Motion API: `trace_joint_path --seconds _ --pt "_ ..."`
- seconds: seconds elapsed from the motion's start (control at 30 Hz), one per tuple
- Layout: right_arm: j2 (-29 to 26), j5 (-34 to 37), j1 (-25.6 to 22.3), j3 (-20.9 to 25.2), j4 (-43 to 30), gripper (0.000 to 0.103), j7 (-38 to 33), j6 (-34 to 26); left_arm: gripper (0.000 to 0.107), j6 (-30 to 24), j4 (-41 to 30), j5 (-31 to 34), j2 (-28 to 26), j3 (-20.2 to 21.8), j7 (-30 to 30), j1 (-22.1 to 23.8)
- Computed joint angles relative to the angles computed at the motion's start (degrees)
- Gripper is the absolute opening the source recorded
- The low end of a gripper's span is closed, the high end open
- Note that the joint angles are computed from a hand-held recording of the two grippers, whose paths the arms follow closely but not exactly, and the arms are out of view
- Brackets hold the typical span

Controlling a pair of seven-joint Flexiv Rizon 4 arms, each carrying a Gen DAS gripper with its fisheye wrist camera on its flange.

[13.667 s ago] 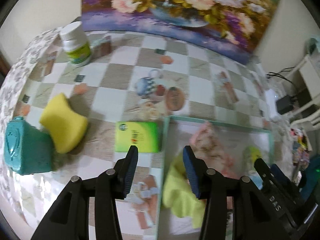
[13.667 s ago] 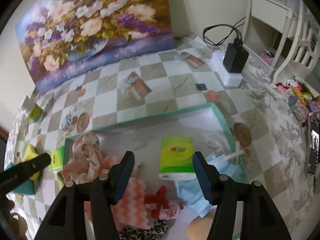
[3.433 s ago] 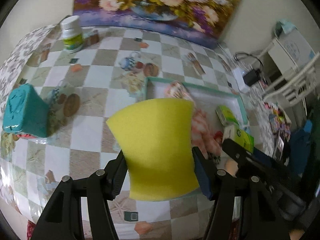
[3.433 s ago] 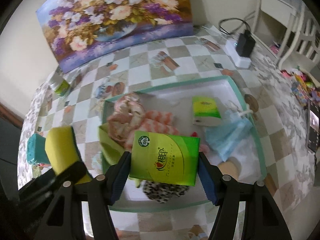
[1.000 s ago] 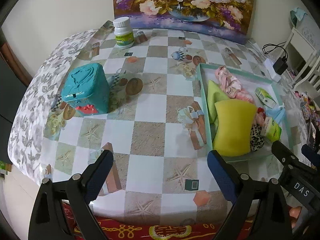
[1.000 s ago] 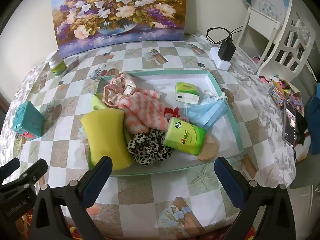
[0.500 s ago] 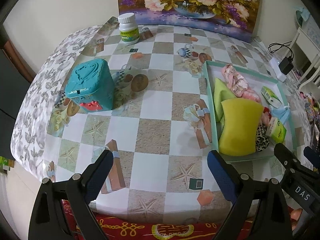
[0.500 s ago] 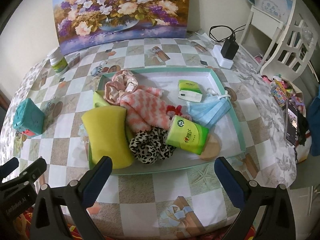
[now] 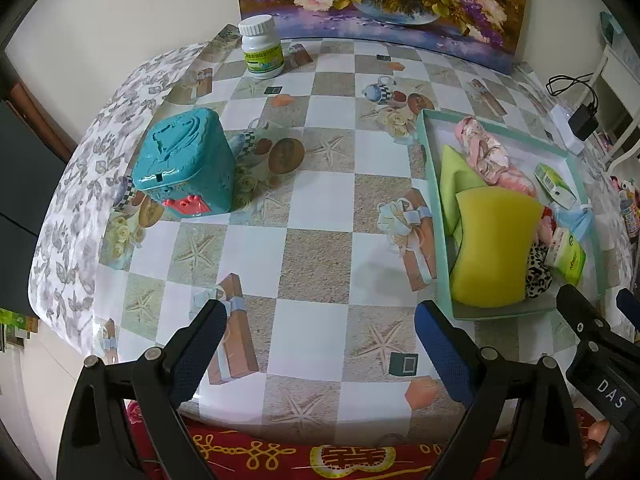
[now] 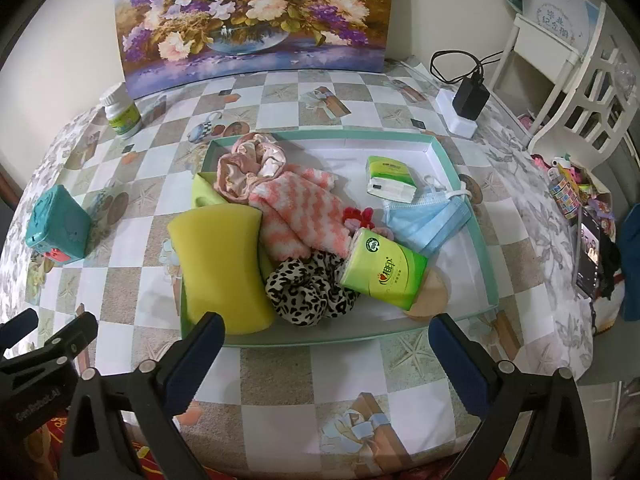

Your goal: Organize soft objects

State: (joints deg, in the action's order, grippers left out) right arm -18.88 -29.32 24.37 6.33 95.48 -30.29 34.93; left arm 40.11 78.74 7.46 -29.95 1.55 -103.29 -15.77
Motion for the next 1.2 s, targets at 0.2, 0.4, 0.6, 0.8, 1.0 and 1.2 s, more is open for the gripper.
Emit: trace_joint_path --seconds 0.2,0.4,0.6,0.8,1.0,1.2 --pt "0.01 0.15 -0.01 0.0 0.07 0.103 0.12 -0.11 0.095 -0.32 -0.26 0.18 -0.13 0.02 -0.03 -0.06" --pt "0.07 0.35 -0.03 0.07 0.13 0.103 0.06 -0.21 0.095 -0.44 -0.34 0.29 -0.18 0.0 0.24 -0.1" --pt "0.02 0.52 -0.08 0.06 0.12 0.103 -0.01 -0.28 0.095 -0.82 -0.63 0.27 -0.34 0.03 0.16 -0.15" --pt "0.07 0.56 -0.13 0.05 0.24 0.103 -0.04 -0.29 0.095 -1.05 -0.69 0.21 -0.38 0.04 0.02 -0.11" --pt "0.04 0.56 -0.16 0.05 0.24 0.103 -0.03 -0.25 0.095 -1.24 -0.69 -0.08 -0.42 -0.07 0.08 0.07" --pt "0.06 0.68 -0.19 0.07 0.23 0.103 -0.21 -0.33 0.095 -1.34 -0.71 -0.21 -0.43 -0.08 0.12 0.12"
